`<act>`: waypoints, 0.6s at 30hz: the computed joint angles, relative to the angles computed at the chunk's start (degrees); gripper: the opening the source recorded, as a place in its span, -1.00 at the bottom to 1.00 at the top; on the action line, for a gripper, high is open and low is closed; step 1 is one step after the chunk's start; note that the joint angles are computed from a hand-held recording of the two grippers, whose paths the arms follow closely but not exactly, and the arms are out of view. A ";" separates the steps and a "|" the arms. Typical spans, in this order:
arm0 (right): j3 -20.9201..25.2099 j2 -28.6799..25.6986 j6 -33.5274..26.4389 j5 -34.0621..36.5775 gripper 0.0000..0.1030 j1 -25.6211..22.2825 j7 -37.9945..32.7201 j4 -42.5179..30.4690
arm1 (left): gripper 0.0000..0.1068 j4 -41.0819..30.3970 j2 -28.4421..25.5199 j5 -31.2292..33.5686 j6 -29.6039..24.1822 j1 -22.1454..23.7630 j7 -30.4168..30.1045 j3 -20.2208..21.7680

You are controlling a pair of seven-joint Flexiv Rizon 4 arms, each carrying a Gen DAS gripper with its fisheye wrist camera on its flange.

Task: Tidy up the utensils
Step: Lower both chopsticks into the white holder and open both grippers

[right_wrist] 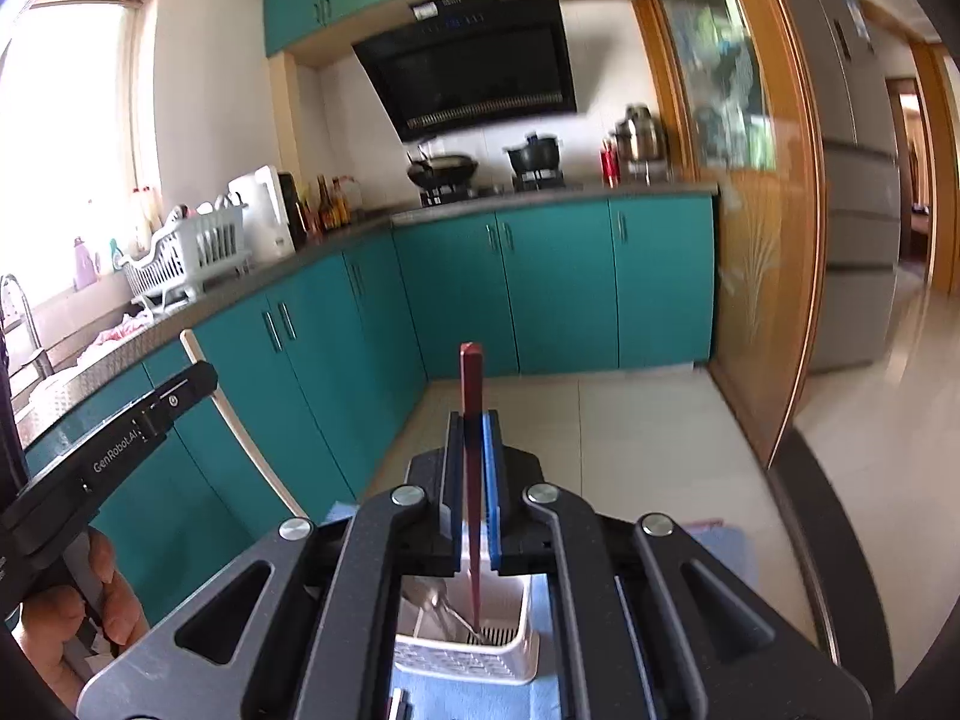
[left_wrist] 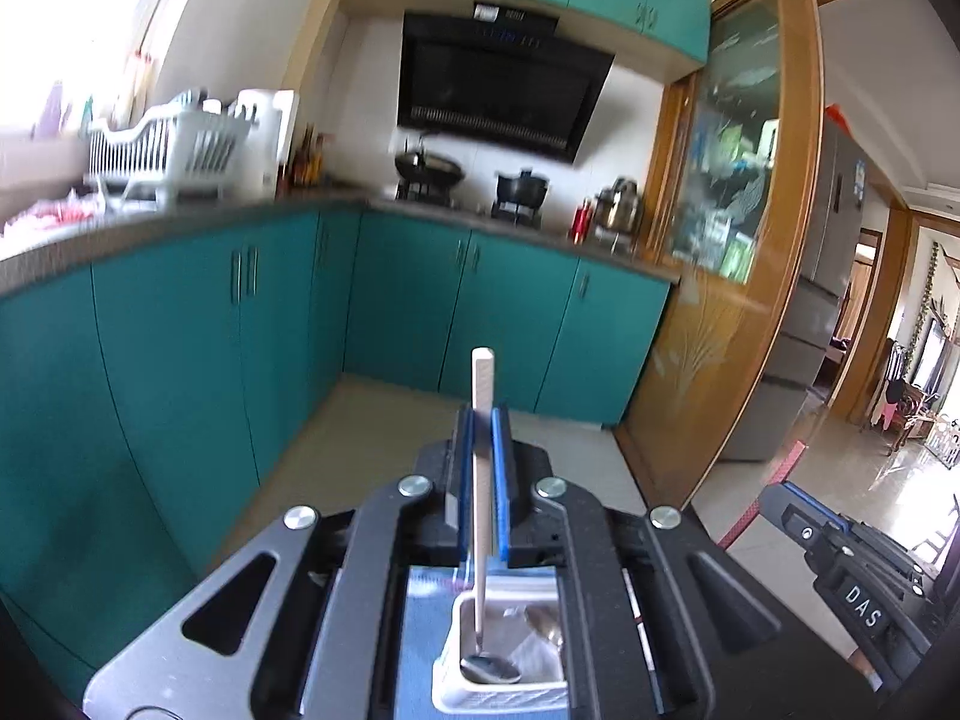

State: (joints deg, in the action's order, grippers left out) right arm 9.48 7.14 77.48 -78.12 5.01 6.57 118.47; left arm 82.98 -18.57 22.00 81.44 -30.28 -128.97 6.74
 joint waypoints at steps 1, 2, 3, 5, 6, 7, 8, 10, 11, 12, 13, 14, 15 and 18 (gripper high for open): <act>-0.30 -0.37 1.15 -0.22 -0.87 -0.26 0.95 0.59 | -0.89 0.91 -0.02 -0.15 0.27 0.21 0.01 -0.15; -0.39 -0.53 1.69 -0.47 -0.87 -0.39 1.66 1.04 | -0.89 1.54 -0.22 -0.58 0.20 0.56 0.48 -0.54; -0.30 -0.57 1.74 -0.62 -0.87 -0.37 2.09 1.38 | -0.89 2.38 -0.24 -0.79 0.54 0.69 0.57 -0.65; -0.26 -0.61 1.74 -0.62 -0.87 -0.32 2.57 2.19 | -0.89 4.21 -0.19 -2.59 1.19 1.85 2.15 -1.97; -0.10 -0.47 1.43 -0.70 -0.87 -0.22 2.76 2.60 | -0.88 4.56 -0.35 -3.37 1.28 2.09 2.83 -2.34; -0.02 -0.27 1.01 -0.31 -0.87 -0.11 2.39 3.01 | -0.88 5.17 -0.38 -4.19 1.46 2.37 3.54 -2.68; 0.23 0.01 0.09 0.58 -0.87 0.10 1.81 3.49 | -0.88 5.88 -0.37 -5.04 1.68 2.69 4.33 -3.04; 0.44 0.63 -0.67 1.79 -0.79 0.24 1.26 4.37 | -0.88 7.18 -0.24 -6.16 2.25 2.81 5.35 -3.14; 0.63 1.16 -1.19 2.59 -0.69 0.27 0.89 5.00 | -0.88 7.67 0.02 -6.06 2.56 2.35 5.20 -2.47; 0.78 1.85 -1.39 2.96 -0.45 0.12 1.08 5.77 | -0.86 7.96 0.36 -5.48 2.72 1.48 4.44 -1.37; 0.86 2.43 -1.07 2.82 -0.24 -0.15 1.56 6.38 | -0.79 8.51 0.85 -4.94 3.04 1.00 3.98 -0.65; 0.70 3.22 0.30 1.34 -0.19 -0.87 3.23 7.22 | -0.65 9.13 1.33 -4.81 3.32 0.98 4.17 -0.66; 0.57 4.17 1.69 -0.13 -0.19 -1.61 4.67 8.15 | -0.61 9.94 2.24 -4.20 2.90 0.67 4.42 -0.34; 0.97 7.77 3.84 -1.19 -0.19 -3.08 5.94 11.59 | -0.55 12.89 5.52 -0.69 2.96 -0.10 2.44 0.86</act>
State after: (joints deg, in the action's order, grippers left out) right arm 10.44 14.92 81.32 -79.30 1.93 12.51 130.06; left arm 95.87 -13.05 21.31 84.41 -30.37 -126.53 7.60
